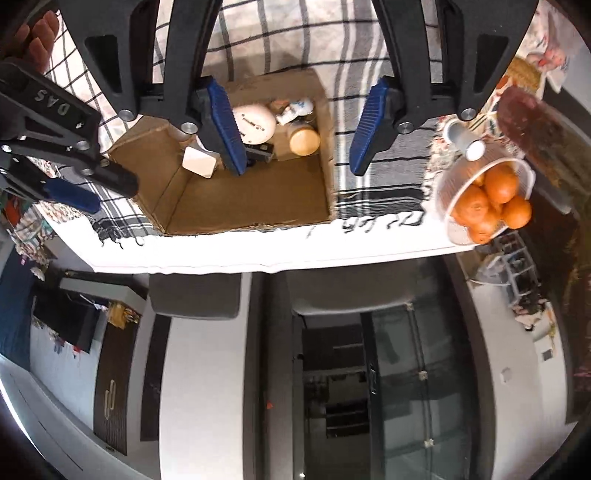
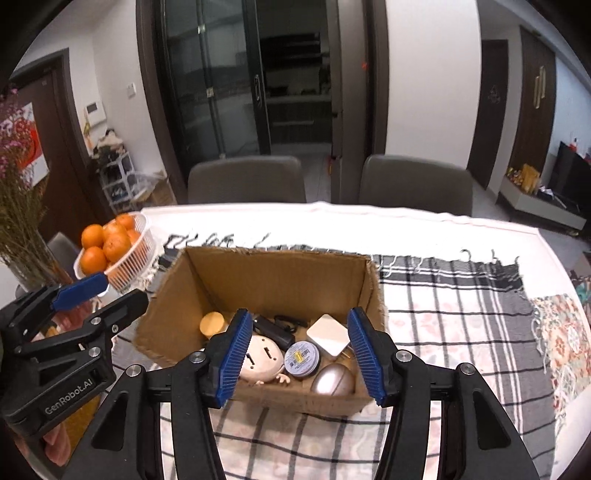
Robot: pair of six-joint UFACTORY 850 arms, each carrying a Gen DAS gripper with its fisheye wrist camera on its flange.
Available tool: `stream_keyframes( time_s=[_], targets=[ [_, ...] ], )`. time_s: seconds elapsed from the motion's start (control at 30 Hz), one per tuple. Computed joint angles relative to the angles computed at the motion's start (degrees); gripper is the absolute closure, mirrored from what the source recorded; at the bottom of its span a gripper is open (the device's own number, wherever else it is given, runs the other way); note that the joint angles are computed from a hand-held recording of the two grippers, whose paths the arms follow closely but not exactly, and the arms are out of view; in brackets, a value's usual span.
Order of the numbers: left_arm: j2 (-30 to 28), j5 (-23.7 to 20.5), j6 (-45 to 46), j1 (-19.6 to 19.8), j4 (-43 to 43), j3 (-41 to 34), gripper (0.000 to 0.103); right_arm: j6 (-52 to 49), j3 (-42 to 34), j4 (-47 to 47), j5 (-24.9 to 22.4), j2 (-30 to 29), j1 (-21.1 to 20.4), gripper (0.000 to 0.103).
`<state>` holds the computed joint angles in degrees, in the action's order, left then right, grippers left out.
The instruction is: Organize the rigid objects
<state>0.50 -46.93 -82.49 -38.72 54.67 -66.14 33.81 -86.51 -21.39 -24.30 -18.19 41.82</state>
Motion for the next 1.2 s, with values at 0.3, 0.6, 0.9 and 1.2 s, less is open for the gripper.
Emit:
stream_keyframes(
  time_s=[0.3, 0.6, 0.9, 1.2],
  targets=[
    [5.5, -9.1, -9.7, -8.3, 8.6, 4.4, 0.028, 34.0, 11.2, -32.8, 0.4, 10.6, 4.8, 0.032],
    [9.1, -19.4, -17.4, -16.8, 13.8, 8.2, 0.012, 51.9, 19.2, -49.8, -4.7, 18.0, 9.7, 0.022],
    [9.7, -29.4, -22.9, -24.3, 15.9, 10.1, 0.000, 60.6, 25.7, -53.8, -10.2, 24.0, 13.1, 0.015],
    [9.7, -32.7, -26.8, -28.5, 15.5, 10.9, 0.000, 65.4, 30.1, -57.0, -16.1, 28.0, 16.4, 0.014]
  ],
)
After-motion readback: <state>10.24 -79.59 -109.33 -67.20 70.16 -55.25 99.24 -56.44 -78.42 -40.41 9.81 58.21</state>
